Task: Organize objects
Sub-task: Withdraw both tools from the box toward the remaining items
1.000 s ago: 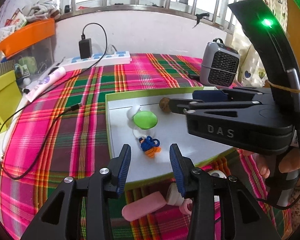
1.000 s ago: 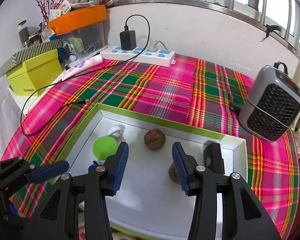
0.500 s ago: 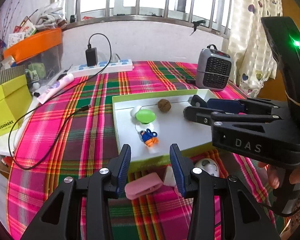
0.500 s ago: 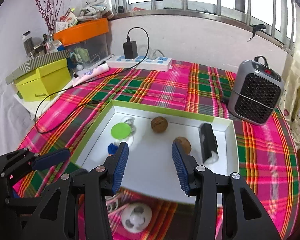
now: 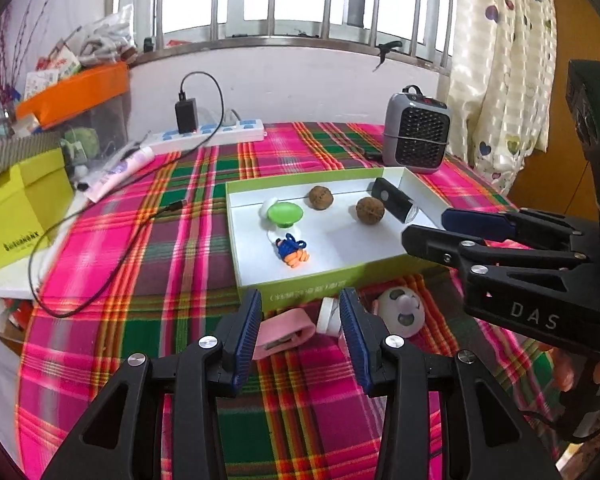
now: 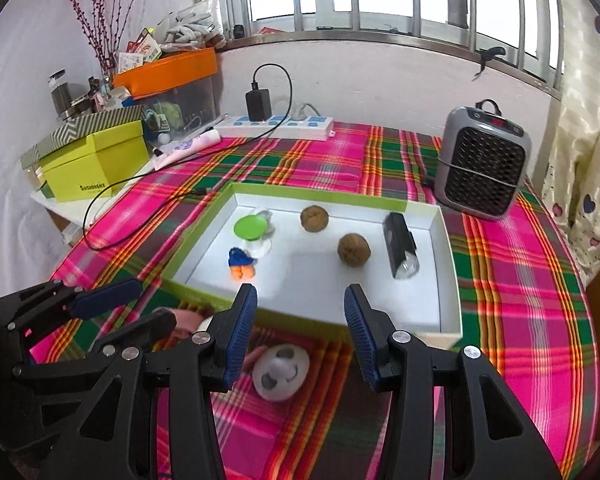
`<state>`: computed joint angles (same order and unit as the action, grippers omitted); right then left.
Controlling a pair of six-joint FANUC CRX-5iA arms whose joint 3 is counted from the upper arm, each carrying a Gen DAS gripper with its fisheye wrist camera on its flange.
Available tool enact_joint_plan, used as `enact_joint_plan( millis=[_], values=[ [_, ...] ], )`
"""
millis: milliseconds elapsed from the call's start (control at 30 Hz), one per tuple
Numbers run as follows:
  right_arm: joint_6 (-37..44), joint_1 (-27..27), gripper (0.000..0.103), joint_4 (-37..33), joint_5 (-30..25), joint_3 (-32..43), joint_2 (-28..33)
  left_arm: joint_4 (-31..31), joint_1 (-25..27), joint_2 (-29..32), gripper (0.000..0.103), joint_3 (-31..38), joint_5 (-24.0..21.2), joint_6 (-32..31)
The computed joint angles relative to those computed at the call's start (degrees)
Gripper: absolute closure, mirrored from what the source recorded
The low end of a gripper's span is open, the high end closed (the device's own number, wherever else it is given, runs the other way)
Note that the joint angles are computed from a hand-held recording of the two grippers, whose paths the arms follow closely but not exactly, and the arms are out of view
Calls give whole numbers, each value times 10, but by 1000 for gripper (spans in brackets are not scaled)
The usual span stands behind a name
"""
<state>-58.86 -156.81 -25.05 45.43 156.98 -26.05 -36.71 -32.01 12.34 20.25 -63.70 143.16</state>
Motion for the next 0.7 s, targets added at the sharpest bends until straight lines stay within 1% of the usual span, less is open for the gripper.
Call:
enact_joint_plan(
  millis=[67, 333, 433, 533, 700],
  values=[
    [0, 0, 56, 0, -3, 12, 7, -10, -7, 1, 64, 2, -7, 2],
    [3, -6, 56, -4, -18, 62, 32, 1, -9, -19, 63, -33, 13, 10],
    [-2, -11, 56, -2, -18, 73, 38, 4, -7, -28, 62, -48, 16, 20],
    [-5, -13, 56, -1, -17, 81, 41, 12, 0, -41, 61, -69, 31, 35],
    [-7, -13, 56, 1, -10, 85, 39, 24, 6, -49, 58, -88, 44, 34]
  ],
)
